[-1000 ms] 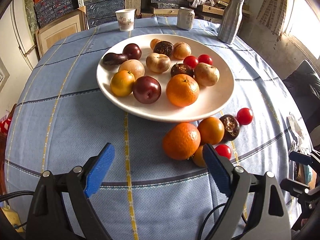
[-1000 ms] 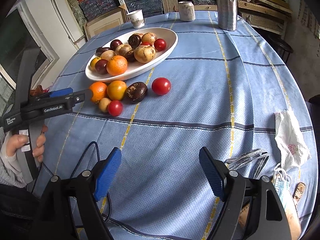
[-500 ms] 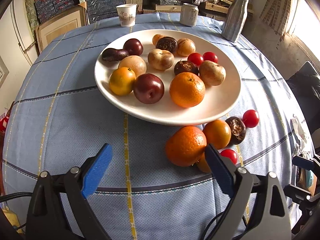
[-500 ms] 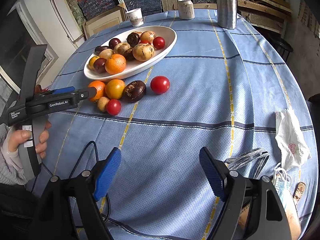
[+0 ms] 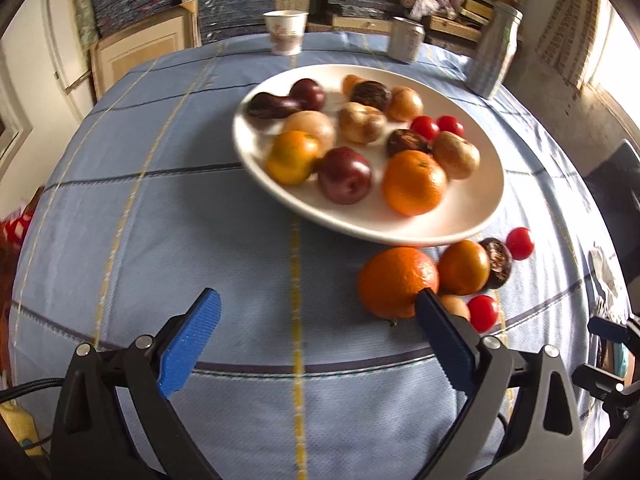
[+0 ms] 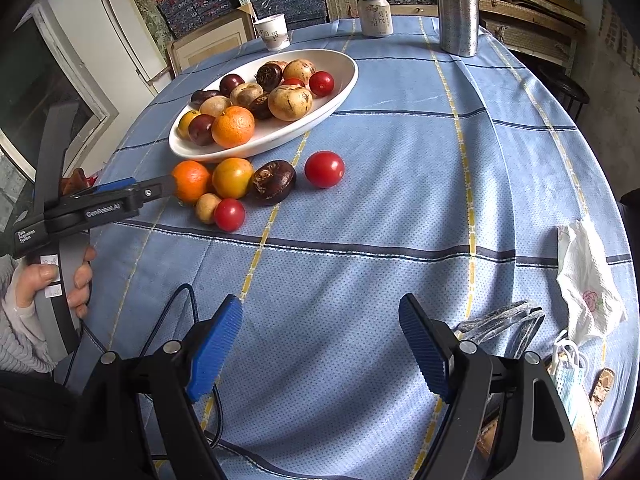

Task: Organize fruits
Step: 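Close the left gripper around a large orange in the pile, then grasp a red tomato with the right gripper while the left gripper lifts the orange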

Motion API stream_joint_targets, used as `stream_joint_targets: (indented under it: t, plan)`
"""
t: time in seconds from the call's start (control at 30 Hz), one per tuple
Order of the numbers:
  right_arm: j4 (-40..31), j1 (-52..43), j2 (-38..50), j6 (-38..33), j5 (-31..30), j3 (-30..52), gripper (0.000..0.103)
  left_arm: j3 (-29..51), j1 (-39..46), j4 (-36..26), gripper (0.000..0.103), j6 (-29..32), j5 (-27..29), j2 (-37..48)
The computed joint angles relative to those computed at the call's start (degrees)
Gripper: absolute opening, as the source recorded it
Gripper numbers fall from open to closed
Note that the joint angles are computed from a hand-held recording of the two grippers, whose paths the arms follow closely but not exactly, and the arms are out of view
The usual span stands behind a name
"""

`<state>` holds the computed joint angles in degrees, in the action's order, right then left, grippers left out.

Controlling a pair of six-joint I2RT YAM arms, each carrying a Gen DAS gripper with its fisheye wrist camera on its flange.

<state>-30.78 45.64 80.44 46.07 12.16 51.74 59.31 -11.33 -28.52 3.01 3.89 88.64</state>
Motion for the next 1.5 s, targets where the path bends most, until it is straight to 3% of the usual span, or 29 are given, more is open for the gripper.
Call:
stream_joint_targets:
  t: [0.23,0.37,0.83,0.93,1.2,1.3,1.4,1.5]
  plan:
    - [0.26,0.09,0.69,-0.81,-0.16,0.85,0.082,-1.20,4.64,-1.18,0.096,0.19,0.13,-1.69]
    - [0.17,0.21,0.74,-0.64,-0.32,0.84,0.082,-2.29,7.49,-2.45,0.096,0.94,4.20,-3.55]
    - [-0.39,0.01,-0.24,0.97,0.03,-0.08,0.082,-4.50,3.08,-0.78,0.094,3.01,5.71,-3.15]
    - [-0.24,-0.02,0.09,0.61,-0.22,0.11,0.082,-5.00,3.74,-0.17,0.082,3.49,7.80,-3.52]
    - [0.34,-0.34,0.78,0.27,-0.80,0.37,0.082,-5.63,1.80,-0.61,0.080,4.48,8.20,-3.70]
    - [0.70,-0.47,0.96,0.09,-1.06,0.37,0.082,-5.57,1.81,-0.96,0.062,4.99,8.90,-3.09]
    - [1.24,-0.96,1.00,-0.08,-1.54,0.20,0.082,-5.64,2.54,-0.90,0.057,4.92,9.27,-2.67]
    - [2.33,-2.06,1.59,-0.64,-2.47,0.50,0.082,-5.86,3.07,-0.39,0.046,5.18,8.68,-2.59]
